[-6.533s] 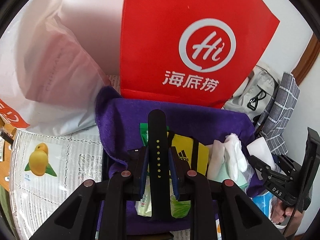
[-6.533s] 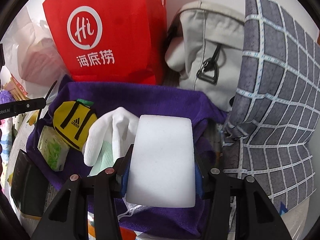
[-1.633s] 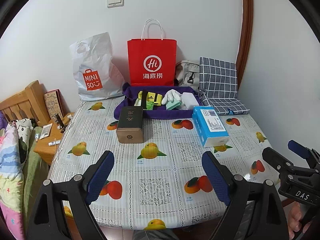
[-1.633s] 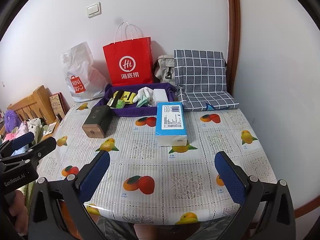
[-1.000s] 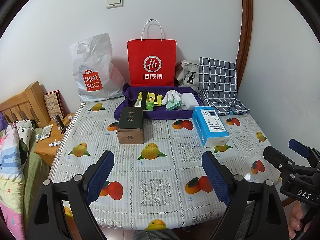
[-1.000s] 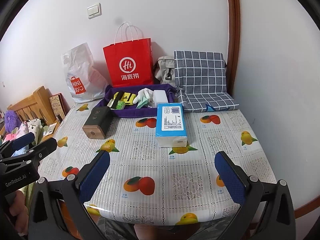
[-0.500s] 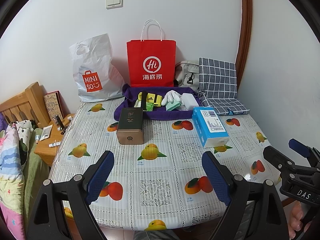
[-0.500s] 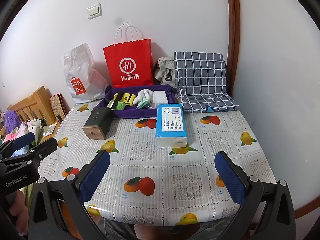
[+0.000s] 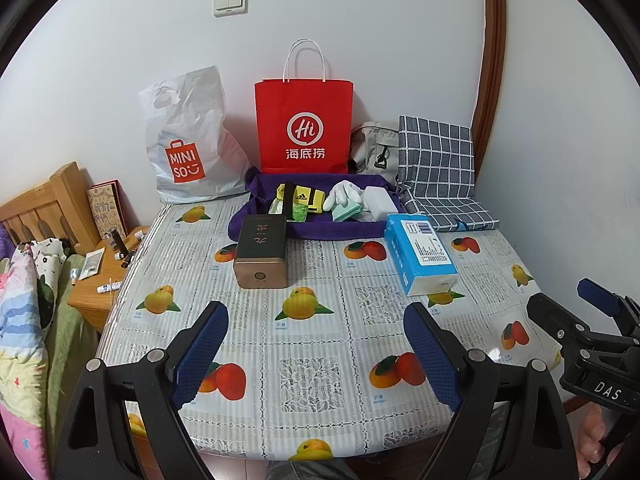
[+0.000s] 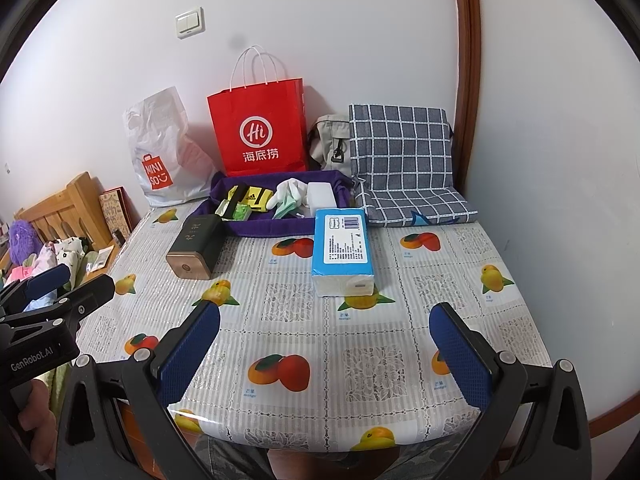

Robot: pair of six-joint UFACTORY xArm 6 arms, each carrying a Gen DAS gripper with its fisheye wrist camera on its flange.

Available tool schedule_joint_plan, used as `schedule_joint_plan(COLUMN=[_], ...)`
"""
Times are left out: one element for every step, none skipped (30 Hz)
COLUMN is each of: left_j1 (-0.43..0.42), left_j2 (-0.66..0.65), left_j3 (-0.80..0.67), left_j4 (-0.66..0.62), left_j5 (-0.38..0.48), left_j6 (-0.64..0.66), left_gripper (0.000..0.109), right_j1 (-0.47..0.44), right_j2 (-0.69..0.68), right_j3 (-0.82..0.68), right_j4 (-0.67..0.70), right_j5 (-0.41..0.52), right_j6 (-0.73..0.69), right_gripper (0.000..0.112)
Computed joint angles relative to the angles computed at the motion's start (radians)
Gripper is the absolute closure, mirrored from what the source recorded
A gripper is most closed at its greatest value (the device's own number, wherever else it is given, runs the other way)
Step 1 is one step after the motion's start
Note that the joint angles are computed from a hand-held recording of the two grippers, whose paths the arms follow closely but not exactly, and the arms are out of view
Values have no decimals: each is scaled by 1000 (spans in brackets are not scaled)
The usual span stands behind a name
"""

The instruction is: Organize soft objects

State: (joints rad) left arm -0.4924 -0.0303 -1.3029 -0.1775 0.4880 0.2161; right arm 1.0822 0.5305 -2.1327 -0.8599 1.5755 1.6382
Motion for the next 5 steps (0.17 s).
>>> schedule_joint_plan(left_j1=[0, 0, 0, -1, 0], left_j2=[0, 2, 3, 6, 11], left_j3=[0, -3, -4, -6, -12], left_j4=[1, 6, 10, 14, 14], left_j5=[-1, 2, 2, 3, 8], left_j6=[-2, -8, -12, -17, -17], left_gripper=[19, 19, 19, 19, 19], right_j1=[0, 0, -2, -4, -6], right_j2=[1, 1, 1, 1, -1], right_j3=[-2, -2, -2, -2, 1], right_j4=[0, 1, 3, 7, 9], right_j5=[1, 1, -1, -2, -5], right_j6=[0, -1, -3, -4, -4], right_gripper=[9, 9, 10, 10, 10])
